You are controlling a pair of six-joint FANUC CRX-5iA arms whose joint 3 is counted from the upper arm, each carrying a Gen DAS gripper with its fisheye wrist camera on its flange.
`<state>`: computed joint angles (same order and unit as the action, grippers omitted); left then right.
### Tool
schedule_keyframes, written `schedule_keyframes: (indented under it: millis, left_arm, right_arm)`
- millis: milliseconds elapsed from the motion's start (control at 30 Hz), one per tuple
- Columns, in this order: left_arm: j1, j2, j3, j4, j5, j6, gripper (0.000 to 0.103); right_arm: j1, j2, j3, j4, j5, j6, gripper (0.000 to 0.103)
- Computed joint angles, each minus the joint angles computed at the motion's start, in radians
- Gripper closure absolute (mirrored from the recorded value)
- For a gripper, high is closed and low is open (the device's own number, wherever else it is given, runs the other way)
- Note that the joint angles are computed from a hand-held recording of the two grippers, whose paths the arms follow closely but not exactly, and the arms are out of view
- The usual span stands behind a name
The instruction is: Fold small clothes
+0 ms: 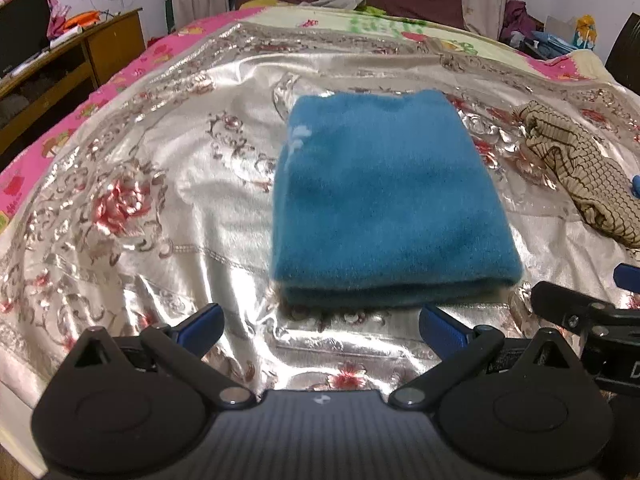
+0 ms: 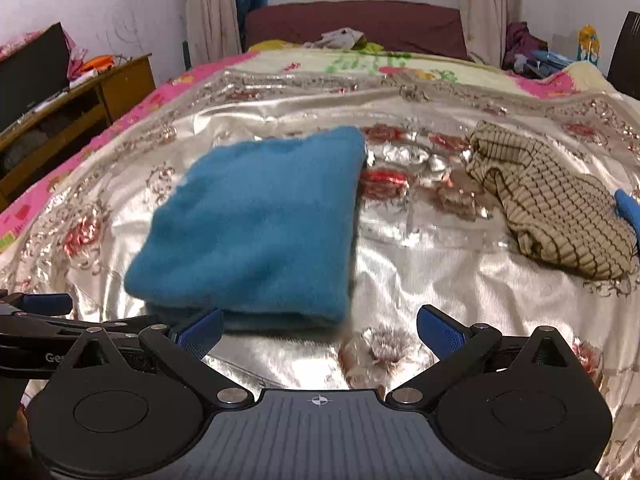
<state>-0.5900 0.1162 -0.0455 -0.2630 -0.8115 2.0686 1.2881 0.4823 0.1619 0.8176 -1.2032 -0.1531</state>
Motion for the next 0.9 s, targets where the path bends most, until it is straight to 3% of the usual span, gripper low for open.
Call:
schedule_keyframes:
  millis: [900]
  left_arm:
    - [-0.003, 0.026, 0.0, 0.012, -0.039, -0.011, 0.0]
  right_arm:
    - [-0.009, 0.045, 0.084, -0.134, -0.066, 0.094, 0.0]
